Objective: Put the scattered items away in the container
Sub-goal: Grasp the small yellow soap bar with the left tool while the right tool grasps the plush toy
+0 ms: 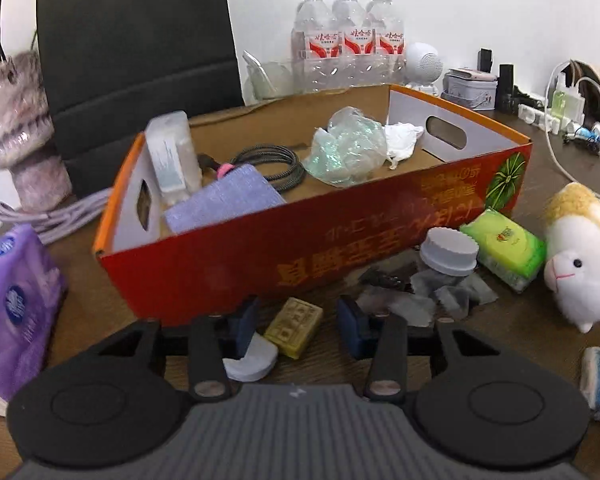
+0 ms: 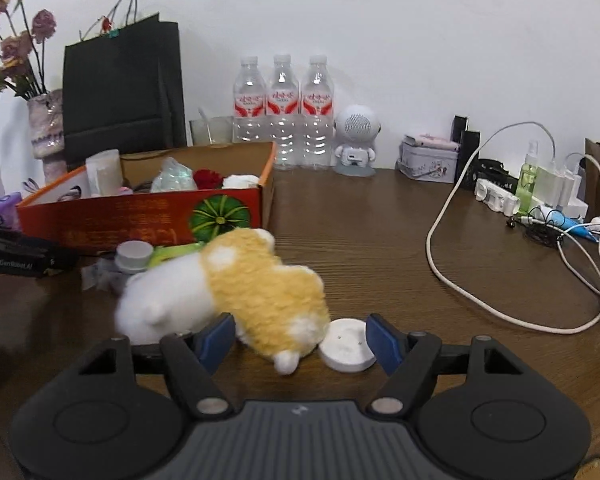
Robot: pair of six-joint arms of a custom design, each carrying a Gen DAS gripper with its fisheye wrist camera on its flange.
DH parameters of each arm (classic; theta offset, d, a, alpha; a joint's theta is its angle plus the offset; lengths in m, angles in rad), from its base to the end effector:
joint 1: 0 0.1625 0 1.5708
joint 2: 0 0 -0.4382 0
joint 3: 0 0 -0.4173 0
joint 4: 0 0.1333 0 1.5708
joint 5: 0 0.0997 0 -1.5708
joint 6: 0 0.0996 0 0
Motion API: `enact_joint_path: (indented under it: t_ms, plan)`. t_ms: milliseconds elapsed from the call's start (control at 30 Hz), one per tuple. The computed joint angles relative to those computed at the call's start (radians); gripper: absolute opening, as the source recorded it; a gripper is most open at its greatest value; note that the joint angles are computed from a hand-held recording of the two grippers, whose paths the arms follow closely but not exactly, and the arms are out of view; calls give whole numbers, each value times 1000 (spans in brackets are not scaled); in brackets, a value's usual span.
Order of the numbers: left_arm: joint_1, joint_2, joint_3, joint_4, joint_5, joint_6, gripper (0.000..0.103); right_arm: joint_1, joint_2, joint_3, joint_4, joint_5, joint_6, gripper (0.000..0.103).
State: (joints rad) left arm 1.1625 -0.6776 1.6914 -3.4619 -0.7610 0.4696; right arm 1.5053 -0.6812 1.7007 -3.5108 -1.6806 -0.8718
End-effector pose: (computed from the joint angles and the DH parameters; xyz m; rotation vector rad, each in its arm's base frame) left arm -0.0809 -0.7043 0.1158 0.5192 2.1166 -0.9738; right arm 0.0764 -0.7046 0.1024 0.8972 -2.2733 1.0199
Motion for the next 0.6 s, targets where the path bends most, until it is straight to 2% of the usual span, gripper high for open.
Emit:
enact_joint_path:
  t_ms: [33, 100, 133, 167, 267, 333, 400, 433, 500, 533, 600]
  plan:
    - [2, -1, 2, 5, -9, -3, 52, -1, 2, -8, 14, 8, 0, 72]
    - [0, 4, 1, -1, 0, 2, 46, -3, 5, -21, 53, 15, -2, 71]
    - [-1, 3, 2, -4, 1, -5, 26, -3, 7, -25, 67, 17, 0, 68]
    - [-1, 0, 5, -9, -4, -12, 22, -3, 8, -27, 83, 17, 2, 58]
    - [-9, -8, 25, -35, -13, -24, 22, -8, -1, -10, 74, 56, 2, 47]
    - [-31, -6, 48, -98, 16, -15, 21, -7, -17, 7, 71, 74, 12, 42]
    - [-58, -21, 92, -155, 32, -33, 21, -8, -43, 42, 34, 122, 24, 37]
    - [-75, -31, 120, -180, 43, -50, 21, -5, -58, 60, 21, 140, 22, 32]
    - [-114, -53, 181, -208, 81, -95, 21, 4, -95, 97, 22, 173, 6, 6]
    - [-134, -66, 217, -213, 98, -126, 22, 9, -113, 111, 32, 184, -3, 2]
    - [-169, -89, 291, -215, 113, -210, 22, 18, -135, 132, 49, 198, -26, 1]
